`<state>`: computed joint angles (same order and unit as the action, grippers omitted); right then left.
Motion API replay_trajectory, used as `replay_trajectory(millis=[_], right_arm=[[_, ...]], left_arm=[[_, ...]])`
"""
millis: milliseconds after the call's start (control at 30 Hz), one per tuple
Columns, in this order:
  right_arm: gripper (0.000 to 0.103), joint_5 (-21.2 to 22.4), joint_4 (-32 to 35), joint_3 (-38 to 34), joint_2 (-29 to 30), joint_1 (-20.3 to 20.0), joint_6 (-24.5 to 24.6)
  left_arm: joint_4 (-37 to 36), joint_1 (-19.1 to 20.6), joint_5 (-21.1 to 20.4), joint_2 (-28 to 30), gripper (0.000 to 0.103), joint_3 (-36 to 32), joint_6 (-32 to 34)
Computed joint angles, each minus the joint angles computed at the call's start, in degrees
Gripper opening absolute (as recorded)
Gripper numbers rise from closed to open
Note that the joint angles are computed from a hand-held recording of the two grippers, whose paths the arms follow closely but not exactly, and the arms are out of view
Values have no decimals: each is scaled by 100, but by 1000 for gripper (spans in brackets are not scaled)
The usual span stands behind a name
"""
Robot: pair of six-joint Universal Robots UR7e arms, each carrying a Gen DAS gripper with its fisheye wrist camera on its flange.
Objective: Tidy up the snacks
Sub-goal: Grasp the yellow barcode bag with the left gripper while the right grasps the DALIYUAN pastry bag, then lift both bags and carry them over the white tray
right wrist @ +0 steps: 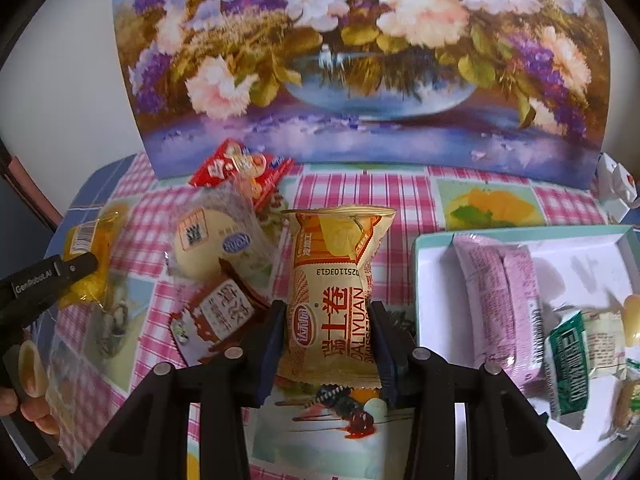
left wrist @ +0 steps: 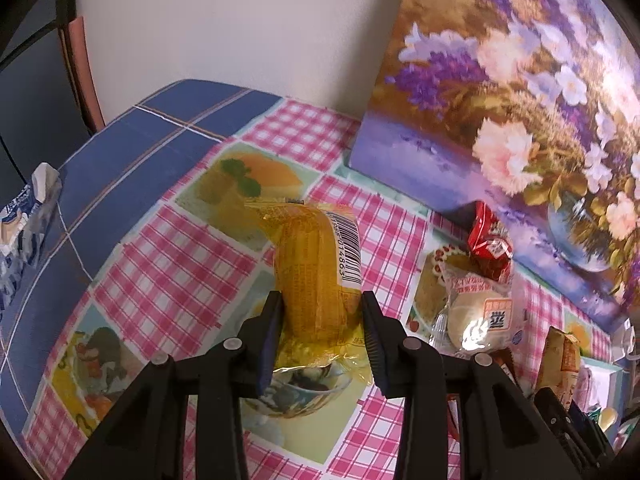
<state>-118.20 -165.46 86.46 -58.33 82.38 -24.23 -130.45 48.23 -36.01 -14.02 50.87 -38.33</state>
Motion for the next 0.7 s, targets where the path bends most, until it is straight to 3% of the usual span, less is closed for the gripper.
replay_trajectory(millis=[333, 700], right_arm=[[44, -116, 80, -15, -127, 140, 90], [44, -99, 174, 16, -455, 210, 217]], left_arm=[[-490, -174, 289, -242, 40, 299, 183], [-463, -383, 482, -342, 40, 351, 176]])
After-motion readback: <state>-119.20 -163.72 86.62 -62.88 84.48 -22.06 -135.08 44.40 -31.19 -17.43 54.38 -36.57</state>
